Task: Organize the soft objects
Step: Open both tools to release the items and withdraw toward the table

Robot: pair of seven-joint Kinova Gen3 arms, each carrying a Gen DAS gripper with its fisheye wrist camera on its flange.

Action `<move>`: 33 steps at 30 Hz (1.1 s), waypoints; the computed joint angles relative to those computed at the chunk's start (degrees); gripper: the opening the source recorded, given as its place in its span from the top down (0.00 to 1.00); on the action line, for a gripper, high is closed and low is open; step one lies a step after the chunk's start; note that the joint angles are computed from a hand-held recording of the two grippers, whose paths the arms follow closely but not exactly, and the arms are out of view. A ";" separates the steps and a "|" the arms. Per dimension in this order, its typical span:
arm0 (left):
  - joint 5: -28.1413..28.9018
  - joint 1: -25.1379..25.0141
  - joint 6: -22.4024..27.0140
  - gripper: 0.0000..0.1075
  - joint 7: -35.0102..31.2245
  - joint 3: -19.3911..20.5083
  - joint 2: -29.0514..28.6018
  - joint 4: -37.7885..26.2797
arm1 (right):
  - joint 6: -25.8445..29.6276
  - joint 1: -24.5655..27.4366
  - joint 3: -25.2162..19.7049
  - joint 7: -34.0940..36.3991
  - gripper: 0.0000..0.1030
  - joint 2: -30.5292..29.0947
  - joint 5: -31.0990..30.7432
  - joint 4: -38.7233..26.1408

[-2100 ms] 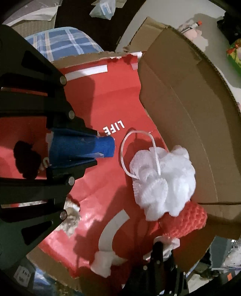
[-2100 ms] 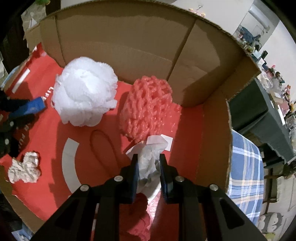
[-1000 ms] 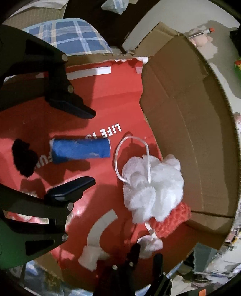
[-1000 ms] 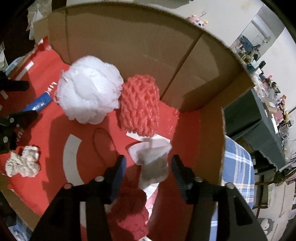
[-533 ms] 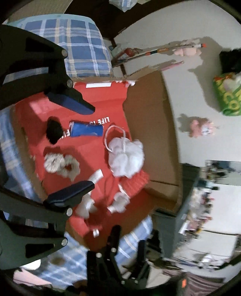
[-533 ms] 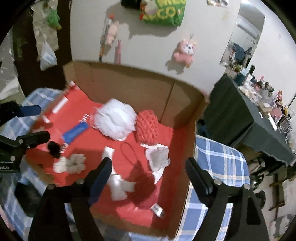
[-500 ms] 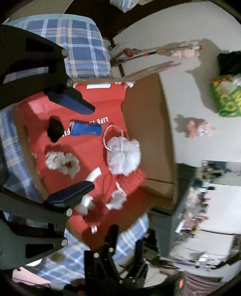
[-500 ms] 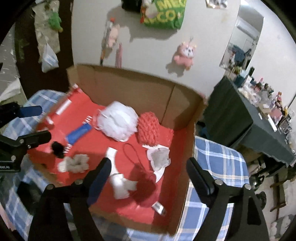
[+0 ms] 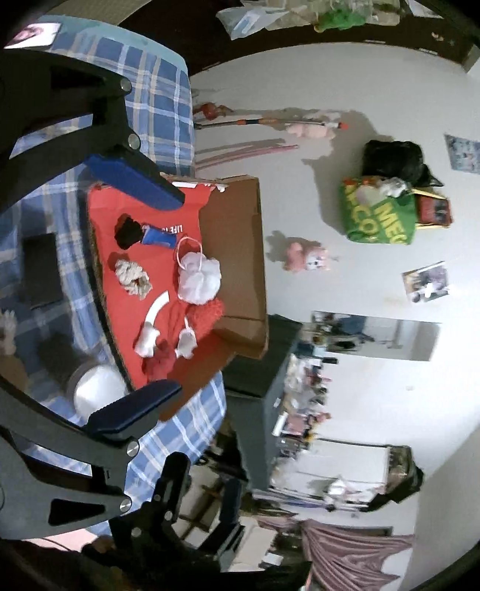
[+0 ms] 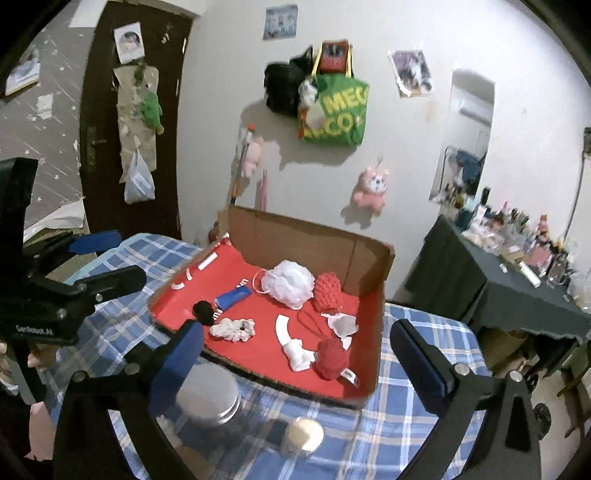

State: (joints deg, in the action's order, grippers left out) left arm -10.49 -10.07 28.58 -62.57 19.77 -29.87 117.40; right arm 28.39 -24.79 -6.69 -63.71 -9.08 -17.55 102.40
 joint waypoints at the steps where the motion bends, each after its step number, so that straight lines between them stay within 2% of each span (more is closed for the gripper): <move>1: 0.16 0.13 -0.27 0.12 0.47 0.52 -1.82 1.07 | -1.14 -0.65 0.73 1.15 0.00 -1.90 -1.57 2.17; 4: 0.07 -2.67 -0.52 0.11 2.25 4.32 -6.78 3.50 | -4.44 -2.43 2.10 2.07 0.00 -6.13 -3.66 7.30; 7: 0.92 -5.94 0.25 0.10 4.04 8.66 -11.91 5.51 | -8.73 -2.38 0.86 -0.76 0.00 -10.44 -1.67 12.64; 10: 2.95 -6.87 1.35 0.10 4.96 10.69 -15.89 7.12 | -11.59 -1.49 -0.79 -4.92 0.00 -14.10 0.45 17.19; 15: 6.12 -8.49 3.58 0.10 5.82 13.93 -20.06 8.86 | -14.63 -2.20 -0.99 -10.27 0.00 -17.56 2.39 23.00; 18: 7.71 -9.20 4.37 0.10 5.87 15.56 -21.01 9.81 | -16.49 -0.10 -3.45 -14.17 0.00 -18.83 4.08 26.21; 23: 10.13 -10.87 4.96 0.10 6.63 18.10 -21.47 11.54 | -18.15 0.18 -4.87 -18.83 0.00 -18.78 6.91 29.47; 28: 11.53 -12.53 4.93 0.10 7.23 20.36 -21.10 13.15 | -20.46 3.06 -8.36 -23.72 0.00 -17.51 10.09 31.79; 33: 12.45 -13.93 4.69 0.10 7.57 22.69 -19.63 14.35 | -21.40 2.78 -8.70 -26.69 0.00 -14.67 12.27 32.80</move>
State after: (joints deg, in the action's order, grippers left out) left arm 1.97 -24.01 33.26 -55.01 42.46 -49.50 131.75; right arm 6.99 -22.01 -15.40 -90.40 -23.75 -5.27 135.20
